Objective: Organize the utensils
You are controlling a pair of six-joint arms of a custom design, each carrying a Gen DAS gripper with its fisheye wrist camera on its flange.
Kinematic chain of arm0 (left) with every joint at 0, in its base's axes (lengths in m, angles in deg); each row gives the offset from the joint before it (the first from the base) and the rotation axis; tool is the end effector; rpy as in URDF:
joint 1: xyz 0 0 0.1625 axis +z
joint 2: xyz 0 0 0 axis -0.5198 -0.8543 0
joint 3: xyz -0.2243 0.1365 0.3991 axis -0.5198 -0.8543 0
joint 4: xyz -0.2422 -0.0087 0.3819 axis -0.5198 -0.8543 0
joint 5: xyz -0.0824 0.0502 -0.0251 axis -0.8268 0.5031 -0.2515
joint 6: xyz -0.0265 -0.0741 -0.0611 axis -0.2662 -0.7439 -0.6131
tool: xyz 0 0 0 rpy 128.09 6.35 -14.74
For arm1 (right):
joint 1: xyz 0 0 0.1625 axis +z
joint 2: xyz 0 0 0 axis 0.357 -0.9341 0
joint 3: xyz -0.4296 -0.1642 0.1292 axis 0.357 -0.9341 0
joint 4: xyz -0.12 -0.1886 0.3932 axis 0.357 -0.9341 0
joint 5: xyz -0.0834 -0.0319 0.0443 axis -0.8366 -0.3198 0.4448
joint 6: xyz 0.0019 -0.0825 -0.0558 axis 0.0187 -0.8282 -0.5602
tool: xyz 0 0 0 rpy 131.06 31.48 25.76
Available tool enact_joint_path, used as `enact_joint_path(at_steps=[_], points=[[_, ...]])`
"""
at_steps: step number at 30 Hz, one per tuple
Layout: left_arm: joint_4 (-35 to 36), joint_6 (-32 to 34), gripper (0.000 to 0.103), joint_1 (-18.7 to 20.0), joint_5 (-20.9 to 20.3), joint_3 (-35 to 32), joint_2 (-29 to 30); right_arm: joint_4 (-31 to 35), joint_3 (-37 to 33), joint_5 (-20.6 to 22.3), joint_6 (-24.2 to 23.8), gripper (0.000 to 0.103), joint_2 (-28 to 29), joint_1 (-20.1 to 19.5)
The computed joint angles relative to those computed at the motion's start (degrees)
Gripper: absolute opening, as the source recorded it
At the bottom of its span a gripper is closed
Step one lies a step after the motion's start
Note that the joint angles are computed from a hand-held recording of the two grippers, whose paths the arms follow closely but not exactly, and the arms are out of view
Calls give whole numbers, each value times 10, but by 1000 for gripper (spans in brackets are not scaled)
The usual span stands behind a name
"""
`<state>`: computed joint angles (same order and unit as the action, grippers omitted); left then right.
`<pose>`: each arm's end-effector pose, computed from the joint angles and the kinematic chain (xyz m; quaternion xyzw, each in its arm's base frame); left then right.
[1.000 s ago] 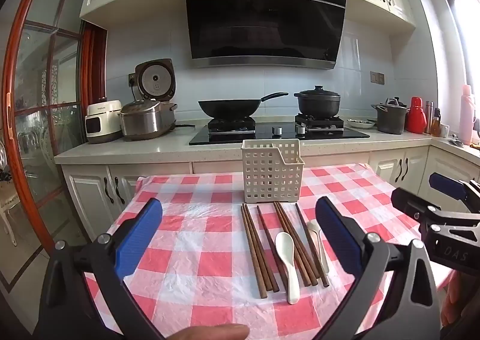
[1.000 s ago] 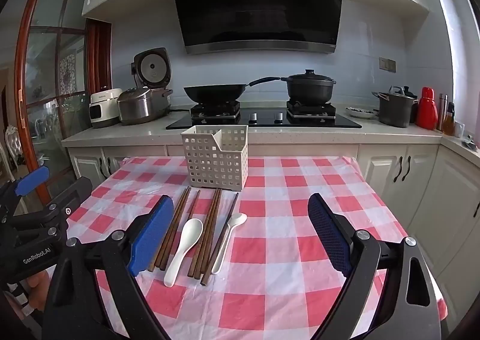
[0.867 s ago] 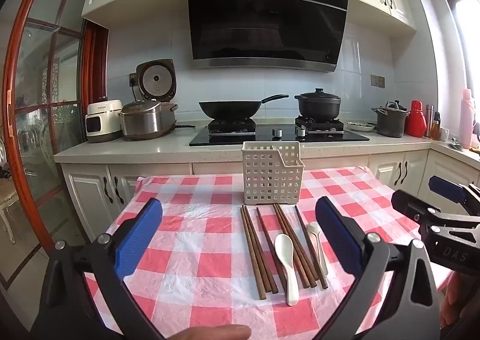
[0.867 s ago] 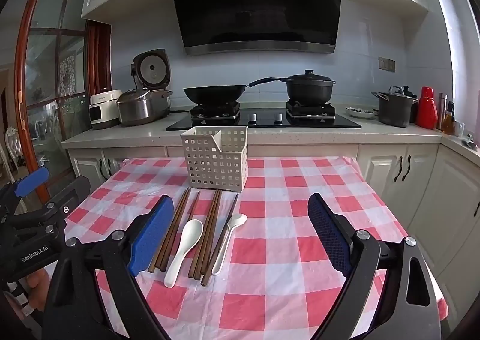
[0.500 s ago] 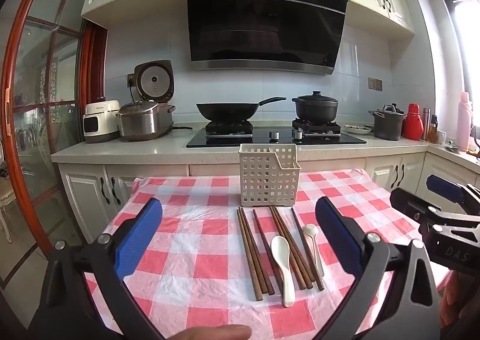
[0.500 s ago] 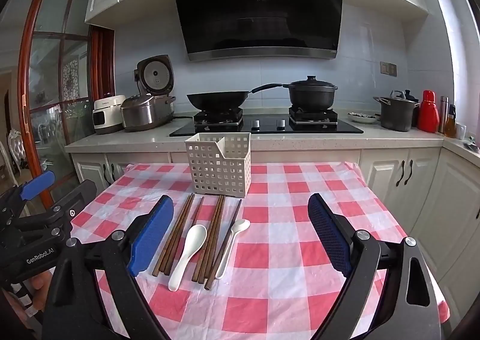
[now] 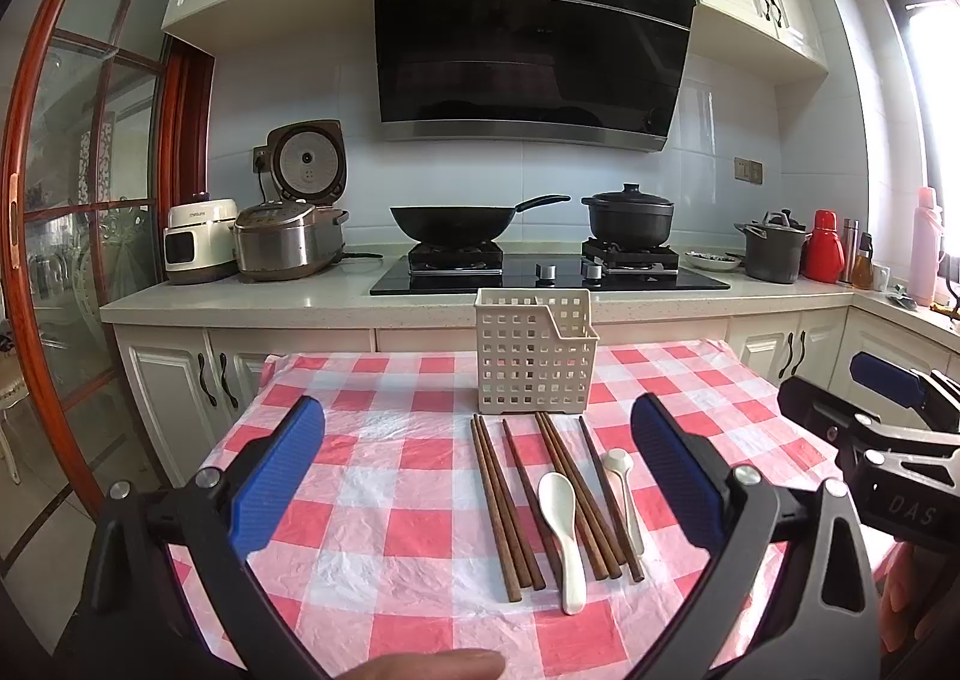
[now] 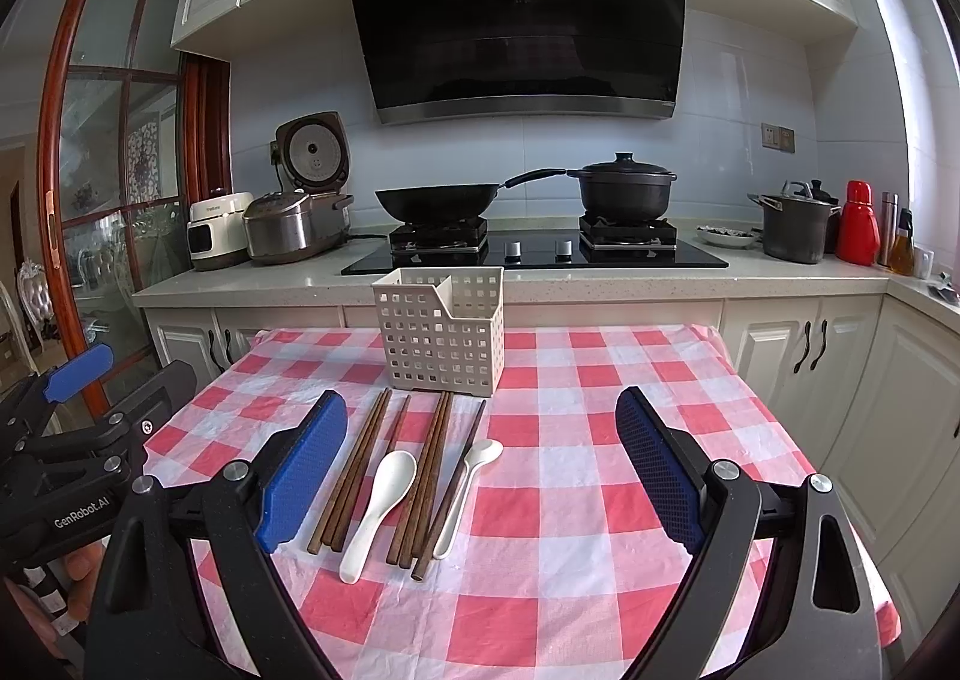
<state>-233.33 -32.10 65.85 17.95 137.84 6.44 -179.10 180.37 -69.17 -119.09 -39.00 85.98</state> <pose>-0.2228 -0.4277 0.1878 0.2036 0.7122 -0.5828 0.3343 0.2467 -0.4583 0.1815 0.2968 -0.7870 0.4960 0.2157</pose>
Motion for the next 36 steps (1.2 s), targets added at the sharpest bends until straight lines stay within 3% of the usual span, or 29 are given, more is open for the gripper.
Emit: enact_joint_path(at_steps=[36], points=[[3,-3,99,5,-2,1,-1,6,1,-1,7,85,-2,-2]])
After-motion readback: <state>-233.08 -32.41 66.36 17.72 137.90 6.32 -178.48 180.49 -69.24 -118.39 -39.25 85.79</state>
